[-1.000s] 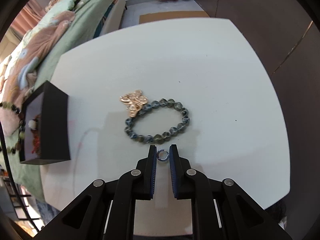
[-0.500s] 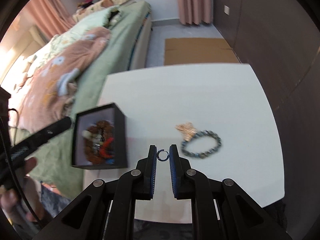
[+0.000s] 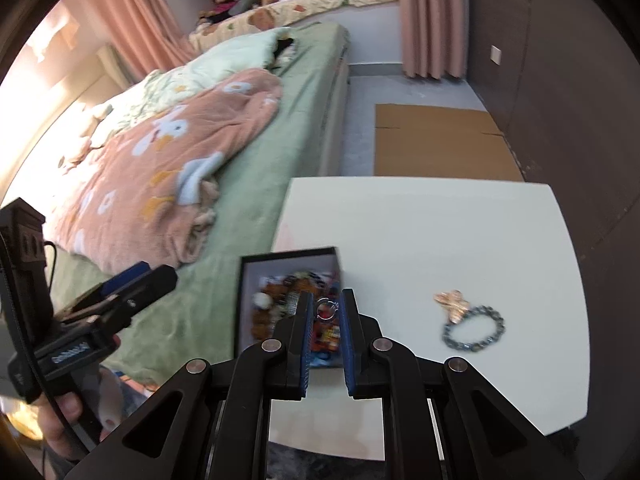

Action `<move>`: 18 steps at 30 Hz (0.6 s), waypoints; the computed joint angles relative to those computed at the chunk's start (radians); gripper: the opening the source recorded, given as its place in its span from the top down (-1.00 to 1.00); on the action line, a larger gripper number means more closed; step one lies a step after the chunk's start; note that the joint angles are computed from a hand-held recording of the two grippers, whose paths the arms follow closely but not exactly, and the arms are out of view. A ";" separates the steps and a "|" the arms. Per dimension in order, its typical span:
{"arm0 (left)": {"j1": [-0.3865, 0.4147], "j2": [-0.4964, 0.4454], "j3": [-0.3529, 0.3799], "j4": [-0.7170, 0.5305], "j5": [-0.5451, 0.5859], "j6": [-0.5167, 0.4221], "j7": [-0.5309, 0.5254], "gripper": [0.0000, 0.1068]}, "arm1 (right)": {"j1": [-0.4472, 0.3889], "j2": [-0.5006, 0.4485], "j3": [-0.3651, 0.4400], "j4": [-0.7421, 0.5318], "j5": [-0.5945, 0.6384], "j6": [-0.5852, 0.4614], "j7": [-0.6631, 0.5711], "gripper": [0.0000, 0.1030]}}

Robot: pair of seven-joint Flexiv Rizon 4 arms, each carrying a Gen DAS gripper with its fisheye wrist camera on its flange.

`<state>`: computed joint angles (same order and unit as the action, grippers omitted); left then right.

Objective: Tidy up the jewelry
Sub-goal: 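Open the left gripper over the box while the right gripper drops the silver ring in, then lower the left gripper onto the gold butterfly charm of the grey bead bracelet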

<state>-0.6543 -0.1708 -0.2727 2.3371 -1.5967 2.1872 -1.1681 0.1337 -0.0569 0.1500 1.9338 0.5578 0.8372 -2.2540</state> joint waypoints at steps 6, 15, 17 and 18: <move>-0.023 0.025 -0.011 0.012 -0.050 0.063 0.068 -0.72 | 0.001 0.048 -0.001 -0.005 0.128 0.002 -0.105 -0.21; -0.045 0.015 -0.011 -0.002 -0.018 0.117 0.090 -0.72 | -0.031 0.047 -0.049 -0.008 0.168 0.030 -0.128 -0.37; -0.044 0.002 -0.015 -0.023 -0.021 0.113 0.111 -0.72 | -0.048 0.038 -0.062 -0.019 0.183 0.020 -0.135 -0.37; -0.043 -0.002 -0.014 -0.026 -0.011 0.106 0.108 -0.72 | -0.060 0.030 -0.071 -0.028 0.194 0.014 -0.140 -0.37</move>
<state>-0.6976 -0.1723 -0.2872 2.3115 -1.6073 2.2936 -1.0599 0.0737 -0.0266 0.0791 1.9058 0.7514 0.8508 -2.3935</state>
